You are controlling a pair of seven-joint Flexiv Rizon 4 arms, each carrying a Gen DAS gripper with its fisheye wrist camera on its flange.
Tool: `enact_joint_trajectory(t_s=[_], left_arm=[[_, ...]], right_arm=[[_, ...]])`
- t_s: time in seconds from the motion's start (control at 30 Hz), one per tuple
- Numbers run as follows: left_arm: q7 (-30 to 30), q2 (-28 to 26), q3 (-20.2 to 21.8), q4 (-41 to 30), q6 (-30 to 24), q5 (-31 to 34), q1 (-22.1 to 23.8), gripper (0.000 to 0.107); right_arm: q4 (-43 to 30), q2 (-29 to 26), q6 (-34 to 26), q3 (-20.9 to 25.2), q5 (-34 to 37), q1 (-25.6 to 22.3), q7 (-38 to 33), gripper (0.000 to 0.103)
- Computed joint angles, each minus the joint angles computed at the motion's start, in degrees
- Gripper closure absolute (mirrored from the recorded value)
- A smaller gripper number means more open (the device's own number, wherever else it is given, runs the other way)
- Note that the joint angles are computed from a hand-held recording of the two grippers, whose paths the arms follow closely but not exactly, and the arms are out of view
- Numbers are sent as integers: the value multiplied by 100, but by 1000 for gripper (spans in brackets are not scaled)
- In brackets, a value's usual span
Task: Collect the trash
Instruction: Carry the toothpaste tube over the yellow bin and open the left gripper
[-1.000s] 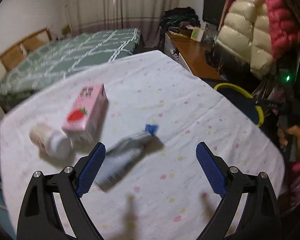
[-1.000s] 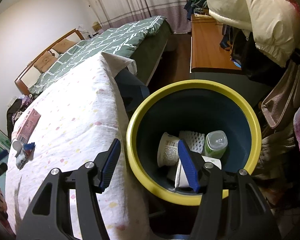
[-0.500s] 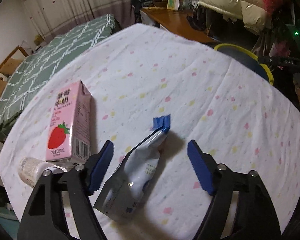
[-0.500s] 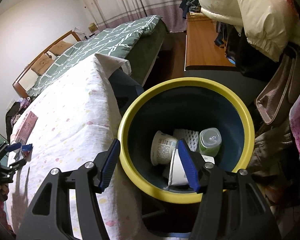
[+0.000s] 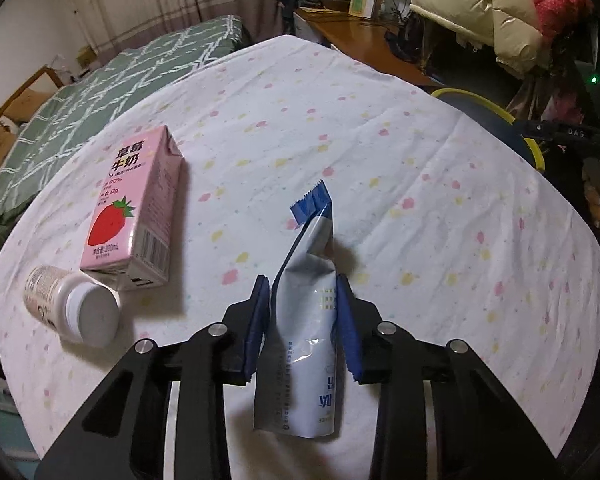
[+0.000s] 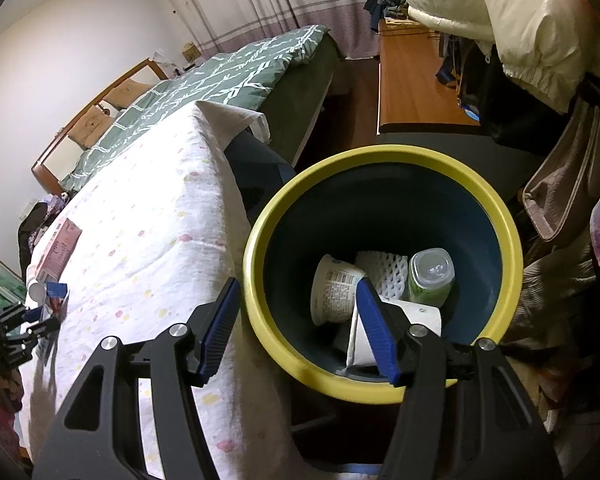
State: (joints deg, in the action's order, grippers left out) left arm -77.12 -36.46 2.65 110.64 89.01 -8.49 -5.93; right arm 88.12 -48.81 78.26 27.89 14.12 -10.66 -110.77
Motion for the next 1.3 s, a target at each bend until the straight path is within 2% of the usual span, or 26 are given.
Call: enact_joint_trajectory(t_s=[0.07,0.2,0.4,0.67,1.0,1.1,1.17,1.23,1.3], left_arm=[[-142,31,46,-3,70,-28,-136,73],[-228,152,-132,-88,85,-84,-214,73],[-251,-84,-243,-934,-307,-68,-542,73],[-166,-1205,-553,-3038,-1236,-168,-841,73],[-707,-2944,-335,-6245,-2982,-105,-1325,72],[-827,-3319,-363,-6936,-3354,-44,-1362,72],[-930,-3510,-341,-7292,-3477,22,-1397,70],[-1044,-3691,-347,-7626,-3547,53,-1416,57],[-1150,-3708,-337,-7663,-3457,120,-1429,52]], right_arm=[[19,11,14,68,31,-71,-67,46],[153,115,110,250,138,-291,-286,46],[467,335,430,345,228,-570,-506,46],[941,576,888,307,0,-939,-450,46],[1193,559,986,329,-382,-1374,-7,46],[1209,528,984,389,-472,-1463,73,46],[1213,506,976,452,-530,-1538,86,46],[1238,503,991,494,-579,-1566,102,46],[1264,501,1020,505,-630,-1562,128,46]])
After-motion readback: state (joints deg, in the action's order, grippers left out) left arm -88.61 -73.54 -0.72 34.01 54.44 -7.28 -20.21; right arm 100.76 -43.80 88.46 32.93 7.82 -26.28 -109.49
